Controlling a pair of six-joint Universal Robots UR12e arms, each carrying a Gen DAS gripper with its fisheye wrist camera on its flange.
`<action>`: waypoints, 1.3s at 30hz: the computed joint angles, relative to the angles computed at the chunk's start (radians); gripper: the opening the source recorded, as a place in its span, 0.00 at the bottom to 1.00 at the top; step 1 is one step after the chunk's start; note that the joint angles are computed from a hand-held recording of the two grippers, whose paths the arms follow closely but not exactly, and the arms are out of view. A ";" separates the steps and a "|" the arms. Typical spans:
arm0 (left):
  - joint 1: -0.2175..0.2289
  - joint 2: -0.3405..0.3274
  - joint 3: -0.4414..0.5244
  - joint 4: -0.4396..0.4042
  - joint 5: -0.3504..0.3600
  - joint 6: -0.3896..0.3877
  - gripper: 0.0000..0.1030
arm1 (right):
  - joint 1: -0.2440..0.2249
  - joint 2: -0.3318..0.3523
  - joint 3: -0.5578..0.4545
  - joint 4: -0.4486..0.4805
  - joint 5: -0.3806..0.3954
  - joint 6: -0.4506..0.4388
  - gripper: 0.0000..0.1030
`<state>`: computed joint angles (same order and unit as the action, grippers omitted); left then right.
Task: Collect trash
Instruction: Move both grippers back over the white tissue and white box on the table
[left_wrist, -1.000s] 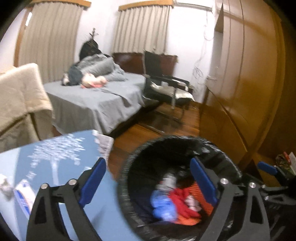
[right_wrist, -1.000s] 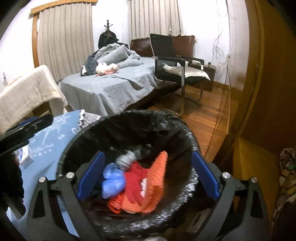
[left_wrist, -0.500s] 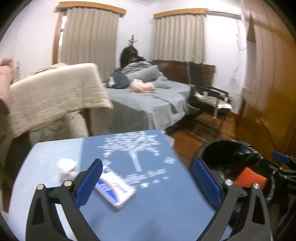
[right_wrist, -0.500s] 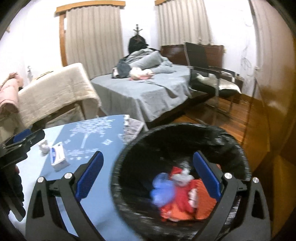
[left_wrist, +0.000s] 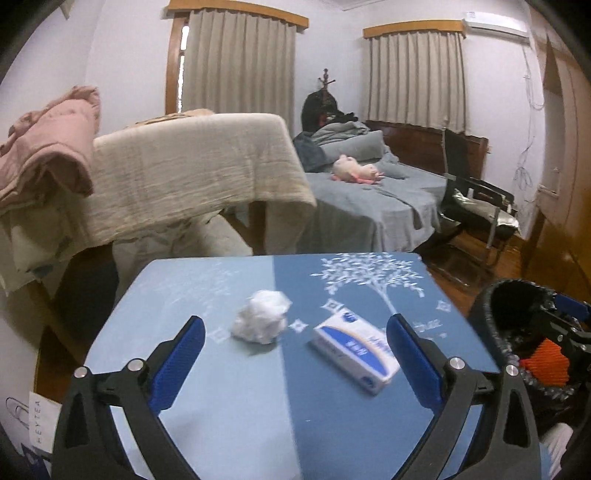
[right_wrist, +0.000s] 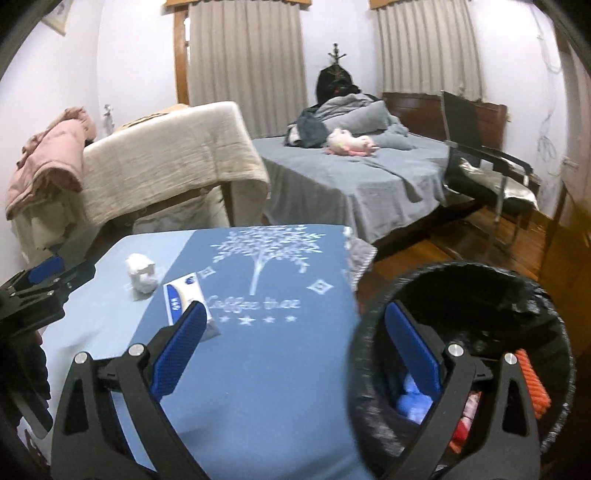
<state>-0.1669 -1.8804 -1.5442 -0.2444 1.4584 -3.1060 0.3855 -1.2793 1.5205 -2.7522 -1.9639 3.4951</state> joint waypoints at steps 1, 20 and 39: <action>0.006 0.000 -0.003 0.000 0.003 -0.007 0.94 | 0.001 0.009 -0.009 -0.002 0.010 -0.003 0.92; 0.046 -0.020 -0.030 -0.022 0.080 -0.023 0.94 | 0.013 0.177 -0.191 0.107 0.174 -0.052 0.92; 0.062 -0.038 -0.025 -0.053 0.084 -0.033 0.94 | 0.003 0.253 -0.302 0.258 0.272 -0.080 0.72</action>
